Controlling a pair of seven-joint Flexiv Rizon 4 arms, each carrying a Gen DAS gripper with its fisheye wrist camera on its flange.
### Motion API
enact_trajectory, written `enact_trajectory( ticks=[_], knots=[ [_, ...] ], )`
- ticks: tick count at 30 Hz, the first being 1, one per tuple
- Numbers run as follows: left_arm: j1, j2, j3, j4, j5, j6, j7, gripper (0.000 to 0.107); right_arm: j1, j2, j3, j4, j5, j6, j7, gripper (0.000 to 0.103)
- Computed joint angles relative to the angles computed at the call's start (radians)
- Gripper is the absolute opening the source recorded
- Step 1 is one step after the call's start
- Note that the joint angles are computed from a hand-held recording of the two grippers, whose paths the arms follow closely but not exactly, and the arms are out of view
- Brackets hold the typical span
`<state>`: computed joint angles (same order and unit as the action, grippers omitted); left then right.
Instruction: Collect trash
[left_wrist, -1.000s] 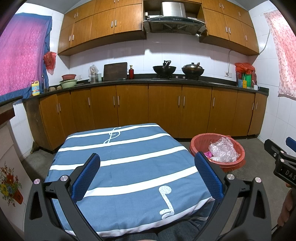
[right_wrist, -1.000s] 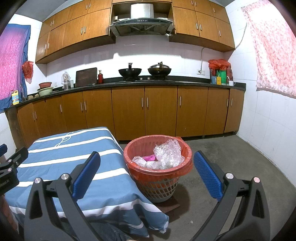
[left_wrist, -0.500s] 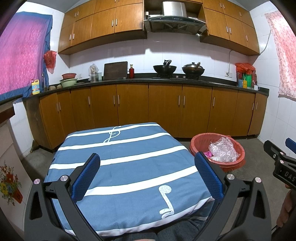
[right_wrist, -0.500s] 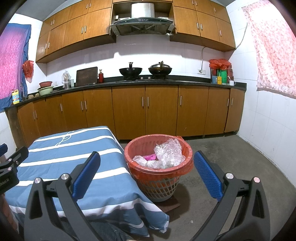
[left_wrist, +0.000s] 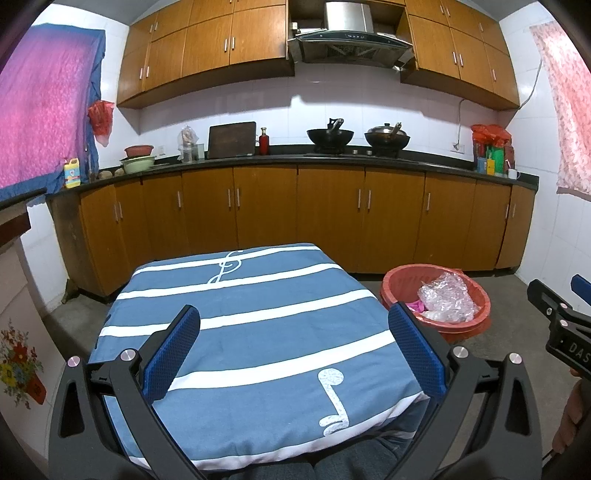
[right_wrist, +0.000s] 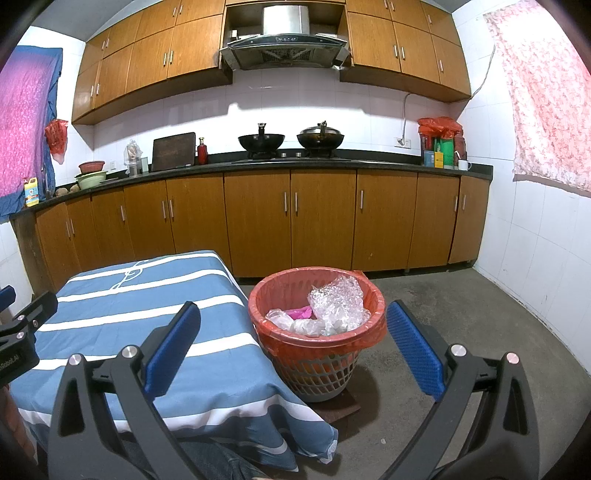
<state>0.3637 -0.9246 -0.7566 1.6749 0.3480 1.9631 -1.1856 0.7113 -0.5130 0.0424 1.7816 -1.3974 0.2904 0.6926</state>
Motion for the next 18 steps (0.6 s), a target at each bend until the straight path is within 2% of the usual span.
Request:
enact_trajectory(
  ticks=[18],
  knots=[
    [-0.006, 0.015, 0.015, 0.016, -0.013, 0.003, -0.018, 0.101, 0.001, 0.0, 0.0, -0.002, 0.002, -0.002, 0.0, 0.099]
  ],
)
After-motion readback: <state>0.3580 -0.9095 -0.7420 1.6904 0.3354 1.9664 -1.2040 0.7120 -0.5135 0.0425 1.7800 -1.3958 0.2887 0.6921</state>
